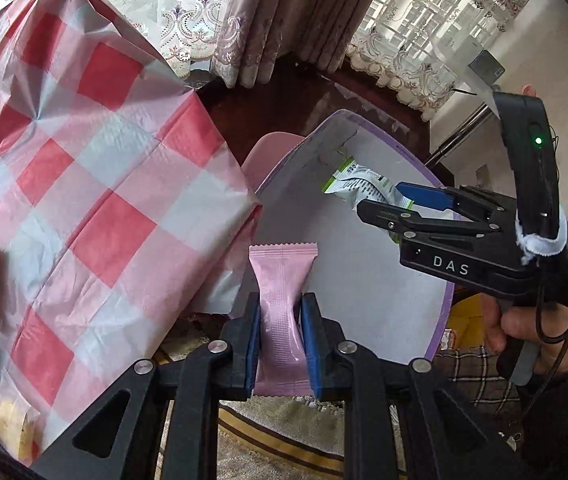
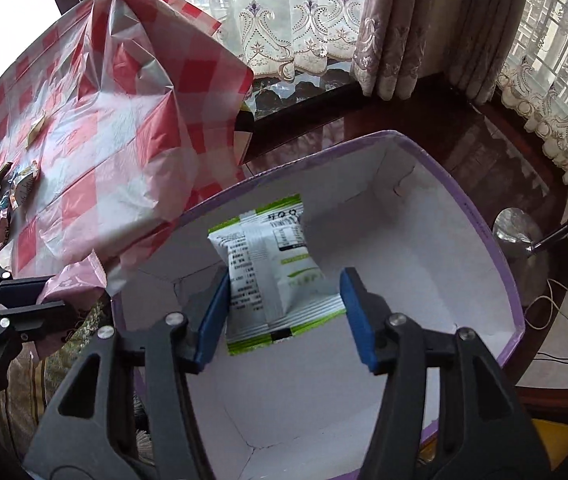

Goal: Organize snacks
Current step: 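Carry both snacks into the white box and open both tools to drop them, then move both open tools back over the snack pile, then grasp the green chip bag with the left tool while the right tool grasps the yellow cake packet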

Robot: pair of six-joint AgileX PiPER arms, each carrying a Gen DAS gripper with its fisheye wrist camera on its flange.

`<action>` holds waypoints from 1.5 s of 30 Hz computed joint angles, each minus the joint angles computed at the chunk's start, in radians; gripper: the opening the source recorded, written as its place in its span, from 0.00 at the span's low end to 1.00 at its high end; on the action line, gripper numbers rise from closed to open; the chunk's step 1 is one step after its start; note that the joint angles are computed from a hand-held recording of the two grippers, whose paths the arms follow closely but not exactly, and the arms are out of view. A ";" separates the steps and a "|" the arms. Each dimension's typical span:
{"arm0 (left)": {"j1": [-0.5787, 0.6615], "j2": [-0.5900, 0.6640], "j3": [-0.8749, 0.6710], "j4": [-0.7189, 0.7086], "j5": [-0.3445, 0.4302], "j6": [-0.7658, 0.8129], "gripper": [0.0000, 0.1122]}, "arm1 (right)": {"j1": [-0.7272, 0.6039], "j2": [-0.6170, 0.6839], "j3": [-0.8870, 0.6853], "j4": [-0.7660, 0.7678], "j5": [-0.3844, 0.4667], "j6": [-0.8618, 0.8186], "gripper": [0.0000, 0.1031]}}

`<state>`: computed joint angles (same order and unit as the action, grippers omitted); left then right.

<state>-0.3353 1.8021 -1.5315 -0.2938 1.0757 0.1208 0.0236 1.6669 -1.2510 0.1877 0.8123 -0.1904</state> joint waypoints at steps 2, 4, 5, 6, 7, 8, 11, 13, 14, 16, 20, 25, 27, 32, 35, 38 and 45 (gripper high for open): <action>0.001 0.027 -0.017 -0.015 0.002 0.026 0.19 | -0.011 0.006 -0.002 -0.006 -0.005 0.003 0.60; -0.003 0.039 -0.052 0.000 0.025 0.017 0.29 | 0.002 0.006 -0.002 -0.045 -0.019 0.040 0.63; -0.007 0.035 -0.050 0.008 0.015 0.009 0.36 | 0.015 -0.002 0.007 -0.074 -0.037 0.068 0.64; -0.008 0.022 -0.035 0.015 -0.007 0.003 0.53 | 0.025 -0.014 0.013 -0.103 -0.051 0.092 0.65; -0.011 0.001 -0.022 0.038 -0.027 -0.018 0.65 | 0.031 -0.024 0.016 -0.124 -0.062 0.111 0.70; -0.028 -0.023 -0.019 0.084 -0.045 -0.073 0.65 | 0.037 -0.029 0.011 -0.143 -0.067 0.130 0.74; -0.087 -0.159 0.095 0.333 -0.221 -0.315 0.66 | 0.059 -0.079 0.019 -0.148 -0.091 0.147 0.79; -0.116 -0.278 0.194 0.533 -0.333 -0.504 0.66 | 0.094 -0.107 0.009 -0.201 -0.109 0.209 0.79; -0.122 -0.343 0.247 0.633 -0.386 -0.593 0.66 | 0.122 -0.122 0.008 -0.265 -0.128 0.270 0.79; -0.122 -0.469 0.335 0.833 -0.438 -0.744 0.76 | 0.192 -0.153 0.015 -0.430 -0.174 0.425 0.82; -0.082 -0.626 0.442 1.022 -0.410 -0.834 0.76 | 0.299 -0.176 -0.005 -0.587 -0.218 0.542 0.89; 0.309 -0.789 0.512 0.584 -0.463 -0.371 0.76 | 0.385 -0.170 -0.078 -0.489 -0.205 0.505 0.89; 0.496 -0.835 0.563 0.403 -0.487 -0.171 0.76 | 0.444 -0.152 -0.104 -0.497 -0.193 0.518 0.89; 0.996 -0.848 0.591 -0.001 -0.305 0.247 0.76 | 0.561 -0.076 -0.191 -0.321 -0.118 0.390 0.89; 1.296 -0.798 0.598 -0.205 -0.184 0.506 0.76 | 0.643 -0.014 -0.249 -0.313 -0.046 0.394 0.89; 1.551 -0.680 0.543 -0.334 0.019 0.735 0.76 | 0.719 0.044 -0.295 -0.325 -0.003 0.387 0.89; 1.613 -0.501 0.495 -0.182 0.090 0.686 0.72 | 0.802 0.188 -0.424 -0.237 0.130 0.266 0.89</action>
